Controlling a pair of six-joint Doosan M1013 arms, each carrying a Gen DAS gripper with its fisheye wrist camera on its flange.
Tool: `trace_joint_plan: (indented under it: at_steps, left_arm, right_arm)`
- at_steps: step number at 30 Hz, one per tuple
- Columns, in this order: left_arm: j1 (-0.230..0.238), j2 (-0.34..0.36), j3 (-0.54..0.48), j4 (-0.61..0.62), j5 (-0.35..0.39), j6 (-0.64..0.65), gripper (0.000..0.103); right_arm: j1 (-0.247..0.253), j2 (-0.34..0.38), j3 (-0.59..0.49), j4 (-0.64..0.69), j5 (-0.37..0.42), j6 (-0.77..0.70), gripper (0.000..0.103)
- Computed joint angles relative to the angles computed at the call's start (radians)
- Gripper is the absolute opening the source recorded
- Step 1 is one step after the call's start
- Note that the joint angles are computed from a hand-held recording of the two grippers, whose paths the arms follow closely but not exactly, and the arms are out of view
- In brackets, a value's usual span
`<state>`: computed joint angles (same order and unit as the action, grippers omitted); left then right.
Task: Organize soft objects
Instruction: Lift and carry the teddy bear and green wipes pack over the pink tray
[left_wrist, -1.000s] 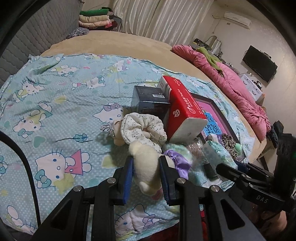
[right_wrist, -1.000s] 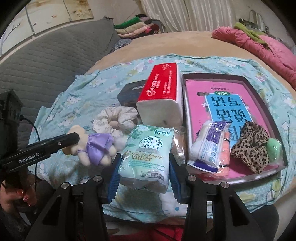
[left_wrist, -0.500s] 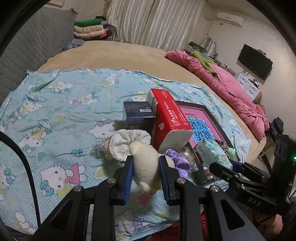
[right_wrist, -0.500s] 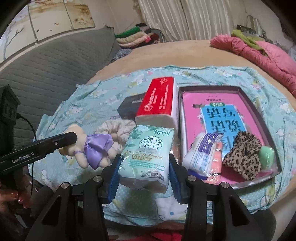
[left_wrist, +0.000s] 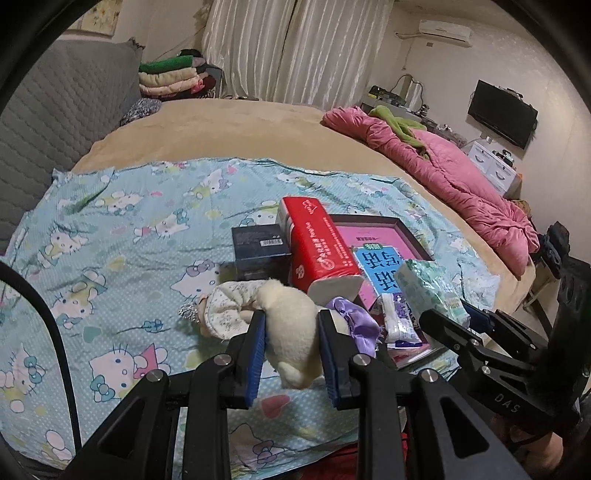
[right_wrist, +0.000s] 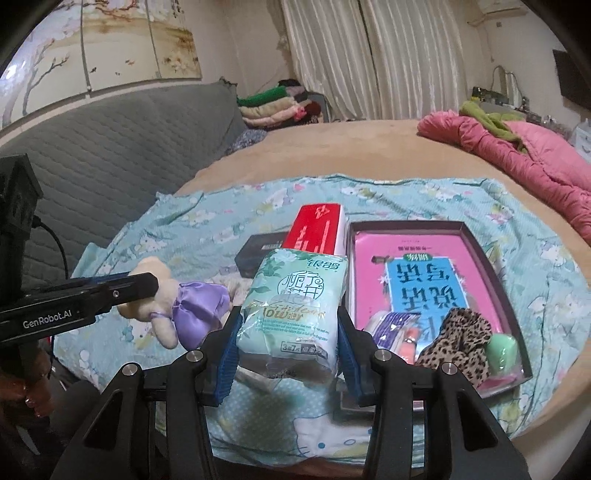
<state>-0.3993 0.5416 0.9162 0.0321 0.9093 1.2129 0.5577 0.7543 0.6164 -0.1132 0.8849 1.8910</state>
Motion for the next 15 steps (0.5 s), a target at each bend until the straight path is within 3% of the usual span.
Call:
trace_joint_plan:
  at_steps: [15]
  left_arm:
    - [-0.035, 0.043, -0.105, 0.047, 0.062, 0.014, 0.028]
  right_arm:
    - [-0.011, -0.036, 0.048, -0.075, -0.071, 0.071, 0.049]
